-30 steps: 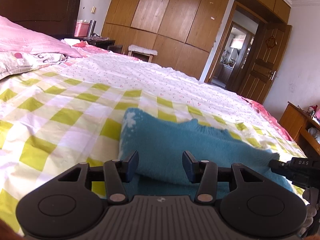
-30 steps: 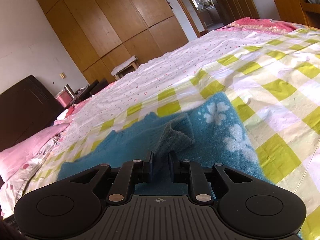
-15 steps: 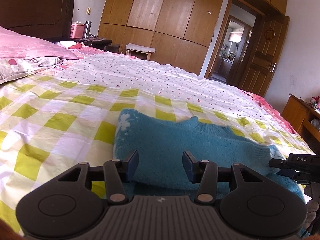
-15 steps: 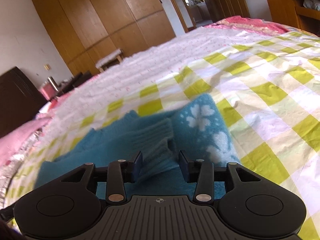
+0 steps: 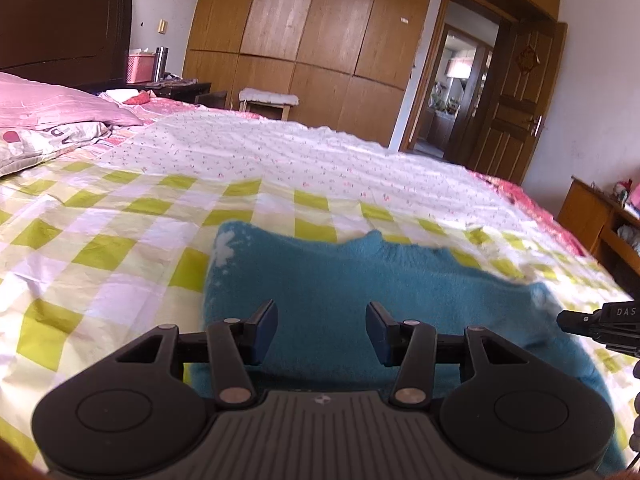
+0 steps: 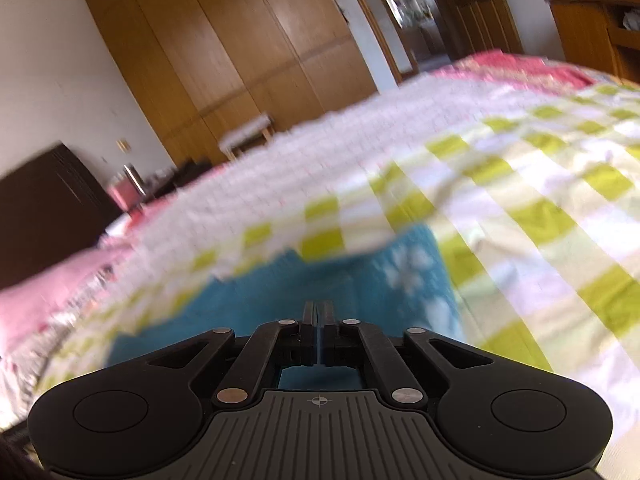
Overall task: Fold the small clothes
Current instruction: 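Open the left gripper and lift both tools off the sweater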
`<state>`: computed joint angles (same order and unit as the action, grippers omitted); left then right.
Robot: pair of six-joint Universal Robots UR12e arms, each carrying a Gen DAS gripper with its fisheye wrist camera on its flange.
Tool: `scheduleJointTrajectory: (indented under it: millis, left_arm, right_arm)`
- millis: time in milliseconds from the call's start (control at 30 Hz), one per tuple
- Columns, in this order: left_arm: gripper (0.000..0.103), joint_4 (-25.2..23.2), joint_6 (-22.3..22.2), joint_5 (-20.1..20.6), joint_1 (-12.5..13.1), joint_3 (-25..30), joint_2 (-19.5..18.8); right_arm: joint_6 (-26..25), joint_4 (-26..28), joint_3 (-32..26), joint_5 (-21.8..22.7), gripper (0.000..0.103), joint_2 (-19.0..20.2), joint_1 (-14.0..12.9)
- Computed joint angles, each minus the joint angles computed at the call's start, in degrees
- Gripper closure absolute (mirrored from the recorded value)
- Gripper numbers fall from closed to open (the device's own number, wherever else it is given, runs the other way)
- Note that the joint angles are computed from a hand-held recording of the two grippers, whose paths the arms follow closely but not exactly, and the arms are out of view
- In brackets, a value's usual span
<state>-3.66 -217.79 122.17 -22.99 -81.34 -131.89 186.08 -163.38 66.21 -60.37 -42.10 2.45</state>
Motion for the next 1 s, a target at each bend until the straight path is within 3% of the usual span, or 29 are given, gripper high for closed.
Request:
scheduleJointTrajectory:
  millis: [133, 233, 300, 400, 533, 667, 867, 1000]
  left_arm:
    - [0.050, -1.3, 0.2, 0.7, 0.0, -0.5, 0.4]
    - [0.050, -1.0, -0.6, 1.6, 0.1, -0.7, 0.5]
    - [0.050, -0.5, -0.7, 2.3, 0.1, -0.7, 0.5]
    - [0.049, -2.9, -0.4, 2.5, 0.4, -0.5, 0.6]
    - [0.048, -13.1, -1.7, 3.4, 0.7, 0.5, 0.7]
    - [0.048, -11.4, -4.0, 2.4, 0.7, -1.3, 1.9]
    - [0.048, -10.8, -3.1, 3.5, -0.3, -3.9, 3.8]
    - [0.048, -12.7, -4.9, 3.0, -1.1, -6.0, 5.4]
  right_arm:
    - [1.9, 0.0, -0.1, 3.1, 0.091, 0.3, -0.4]
    - [-1.8, 3.6, -1.5, 0.9, 0.069, 0.5, 0.6]
    - [-4.1, 2.9, -1.7, -2.0, 0.069, 1.0, 1.3]
    - [-7.5, 2.5, -1.7, -7.6, 0.081, 1.4, 2.2]
    - [-8.1, 2.3, -1.5, -7.5, 0.084, 1.4, 2.0]
    - [-9.8, 2.5, -1.3, -8.8, 0.083, 0.7, 2.2]
    - [-11.9, -1.4, 4.0, -4.7, 0.079, -2.6, 0.7]
    - [-15.7, 0.9, 7.3, -4.2, 0.078, -5.0, 0.0]
